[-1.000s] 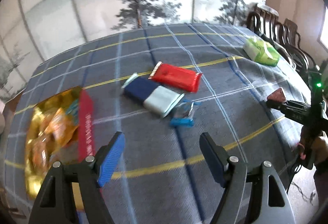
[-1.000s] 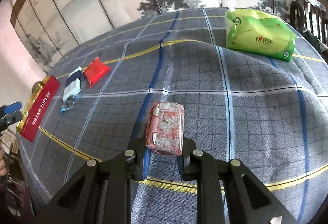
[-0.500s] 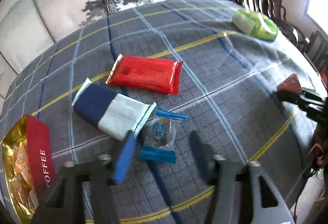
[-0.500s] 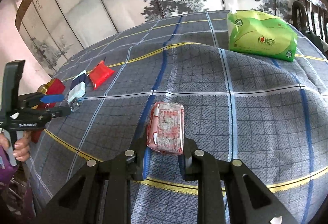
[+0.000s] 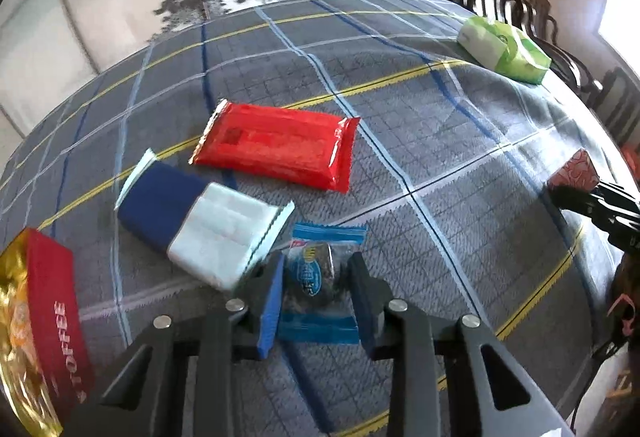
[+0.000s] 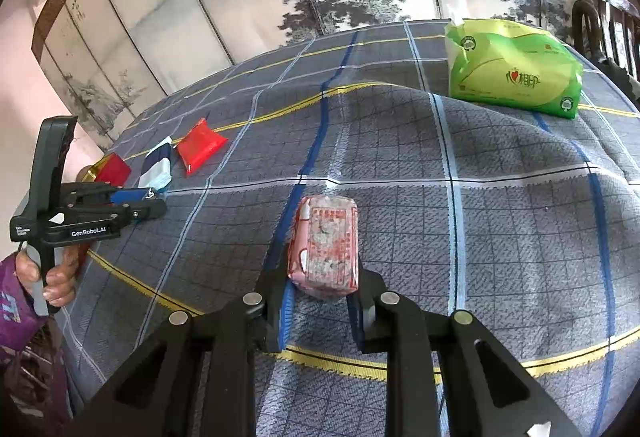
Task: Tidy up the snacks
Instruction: 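Grasp the blue-wrapped candy with the left gripper while the right holds the pink box, then carry the blue candy into the gold tin and open the left gripper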
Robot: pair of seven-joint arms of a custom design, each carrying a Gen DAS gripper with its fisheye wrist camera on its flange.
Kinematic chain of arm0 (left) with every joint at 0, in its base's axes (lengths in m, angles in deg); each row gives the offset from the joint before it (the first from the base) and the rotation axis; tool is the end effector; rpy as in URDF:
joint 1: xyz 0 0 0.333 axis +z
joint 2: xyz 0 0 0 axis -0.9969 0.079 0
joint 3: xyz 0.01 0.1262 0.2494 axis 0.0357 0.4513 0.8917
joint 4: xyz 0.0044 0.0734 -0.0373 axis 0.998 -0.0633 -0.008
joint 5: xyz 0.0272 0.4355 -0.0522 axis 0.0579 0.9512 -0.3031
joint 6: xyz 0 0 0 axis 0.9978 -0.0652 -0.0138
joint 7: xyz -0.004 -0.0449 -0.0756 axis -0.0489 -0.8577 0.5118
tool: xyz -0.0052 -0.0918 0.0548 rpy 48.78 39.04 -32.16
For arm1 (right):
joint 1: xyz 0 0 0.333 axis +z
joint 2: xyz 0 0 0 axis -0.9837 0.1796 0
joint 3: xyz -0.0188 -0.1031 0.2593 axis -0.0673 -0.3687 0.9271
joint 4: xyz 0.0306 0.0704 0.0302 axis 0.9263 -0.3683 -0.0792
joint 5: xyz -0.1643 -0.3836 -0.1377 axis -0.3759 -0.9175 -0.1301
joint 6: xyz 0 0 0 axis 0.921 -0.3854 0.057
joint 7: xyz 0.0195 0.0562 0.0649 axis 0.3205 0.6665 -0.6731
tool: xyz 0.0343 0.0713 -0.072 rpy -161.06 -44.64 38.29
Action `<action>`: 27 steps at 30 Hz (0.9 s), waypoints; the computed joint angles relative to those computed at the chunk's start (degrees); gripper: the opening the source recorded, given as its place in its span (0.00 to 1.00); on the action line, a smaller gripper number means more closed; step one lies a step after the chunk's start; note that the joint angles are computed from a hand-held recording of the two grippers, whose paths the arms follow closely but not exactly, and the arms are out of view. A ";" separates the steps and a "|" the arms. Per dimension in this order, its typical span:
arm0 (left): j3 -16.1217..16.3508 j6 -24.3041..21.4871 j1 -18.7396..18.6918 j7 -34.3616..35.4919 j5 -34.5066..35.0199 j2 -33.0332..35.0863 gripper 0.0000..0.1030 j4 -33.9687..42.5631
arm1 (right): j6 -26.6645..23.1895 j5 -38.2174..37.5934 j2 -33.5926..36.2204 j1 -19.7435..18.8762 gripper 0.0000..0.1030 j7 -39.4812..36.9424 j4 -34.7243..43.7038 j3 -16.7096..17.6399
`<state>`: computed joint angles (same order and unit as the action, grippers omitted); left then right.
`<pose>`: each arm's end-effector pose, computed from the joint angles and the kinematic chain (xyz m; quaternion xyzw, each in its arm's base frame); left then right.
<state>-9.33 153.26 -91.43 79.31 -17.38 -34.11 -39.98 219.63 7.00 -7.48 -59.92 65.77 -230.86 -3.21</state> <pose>0.5831 -0.1506 0.4672 -0.4317 0.8659 -0.2218 0.1214 0.4715 0.0241 0.4069 -0.6018 0.7017 -0.1487 0.3511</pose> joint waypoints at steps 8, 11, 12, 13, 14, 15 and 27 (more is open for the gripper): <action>1.82 -2.77 -0.88 -3.12 -7.45 -13.68 0.25 -10.72 | -0.19 -0.69 0.21 -1.00 0.20 1.19 0.05 1.02; 2.17 -3.47 -0.82 -4.79 -7.43 -18.08 0.25 -14.10 | -0.13 -0.85 0.22 -1.09 0.20 1.41 0.02 1.11; 2.29 -3.75 -0.70 -5.47 -7.23 -19.47 0.25 -15.12 | -0.19 -1.02 0.26 -1.22 0.20 1.58 0.08 1.28; 2.49 -3.99 -0.66 -5.77 -7.09 -20.63 0.25 -15.95 | -0.23 -1.09 0.20 -1.24 0.20 1.57 0.07 1.20; 2.79 -4.42 -0.63 -5.95 -7.03 -21.87 0.25 -16.75 | -0.23 -1.12 0.20 -1.22 0.20 1.60 0.06 1.17; 3.19 -4.89 -0.63 -5.82 -7.02 -23.04 0.25 -17.42 | -0.23 -1.20 0.22 -1.27 0.20 1.65 0.08 1.19; 4.83 -2.56 1.27 -6.60 -4.89 -31.58 0.25 -21.83 | -0.13 -3.78 0.16 -3.25 0.20 3.97 -0.31 3.10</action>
<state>-4.50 150.70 -90.17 72.71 -22.27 -65.69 -61.81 219.50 3.22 -7.32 -63.17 69.74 -231.16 -0.10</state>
